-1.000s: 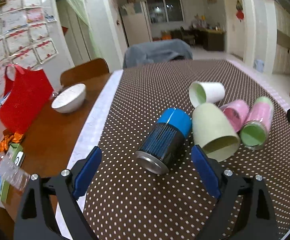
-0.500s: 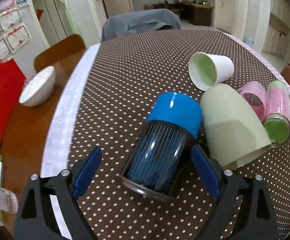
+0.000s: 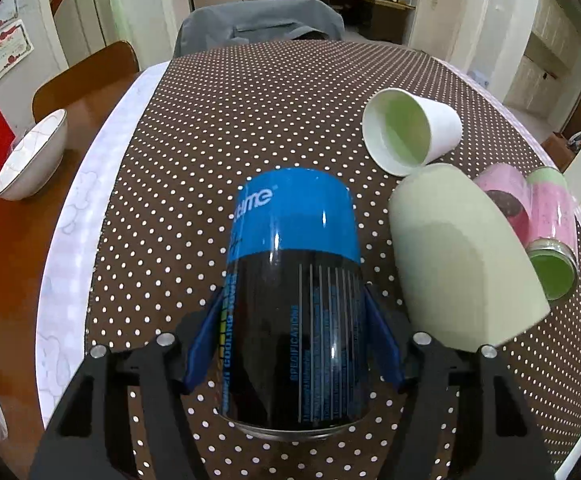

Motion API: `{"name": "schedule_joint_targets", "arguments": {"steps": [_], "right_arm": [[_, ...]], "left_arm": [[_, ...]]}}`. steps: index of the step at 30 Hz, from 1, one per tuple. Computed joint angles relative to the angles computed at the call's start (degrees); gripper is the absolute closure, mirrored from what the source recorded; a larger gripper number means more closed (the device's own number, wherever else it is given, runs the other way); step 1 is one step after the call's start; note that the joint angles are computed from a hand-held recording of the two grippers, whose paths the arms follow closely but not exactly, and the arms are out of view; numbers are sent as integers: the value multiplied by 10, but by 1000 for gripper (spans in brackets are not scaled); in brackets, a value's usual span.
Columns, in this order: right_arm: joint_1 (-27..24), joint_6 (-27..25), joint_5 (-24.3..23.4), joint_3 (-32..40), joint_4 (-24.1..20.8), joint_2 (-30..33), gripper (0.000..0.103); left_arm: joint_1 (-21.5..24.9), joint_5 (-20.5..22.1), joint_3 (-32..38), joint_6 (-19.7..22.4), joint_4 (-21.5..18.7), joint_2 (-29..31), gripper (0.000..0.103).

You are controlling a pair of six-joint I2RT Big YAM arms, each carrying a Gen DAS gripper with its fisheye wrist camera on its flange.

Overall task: Flip cup upside down
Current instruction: 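Lift the black can with the left gripper and carry it away from the cups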

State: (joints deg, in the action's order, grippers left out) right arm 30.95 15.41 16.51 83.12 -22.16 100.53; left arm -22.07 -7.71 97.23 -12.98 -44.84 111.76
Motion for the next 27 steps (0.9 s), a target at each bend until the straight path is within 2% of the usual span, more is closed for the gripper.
{"name": "schedule_joint_targets", "arguments": {"steps": [9,15,20,27], "right_arm": [[10,2,9,-65,39,-55,6],[19,3,22,-122,71,-104,6],[20,11,40,-180,99,-156,6],[22,27,61,-264,128,-228,6]], "left_arm": [[-17,-29,-92,-30,41,-72,38],[-42,-53,-152,-35,65,-131,38],[-87,-62,-193,-28,79,-188,38],[-158,-72,-229,-37,97,-231,38]]}}
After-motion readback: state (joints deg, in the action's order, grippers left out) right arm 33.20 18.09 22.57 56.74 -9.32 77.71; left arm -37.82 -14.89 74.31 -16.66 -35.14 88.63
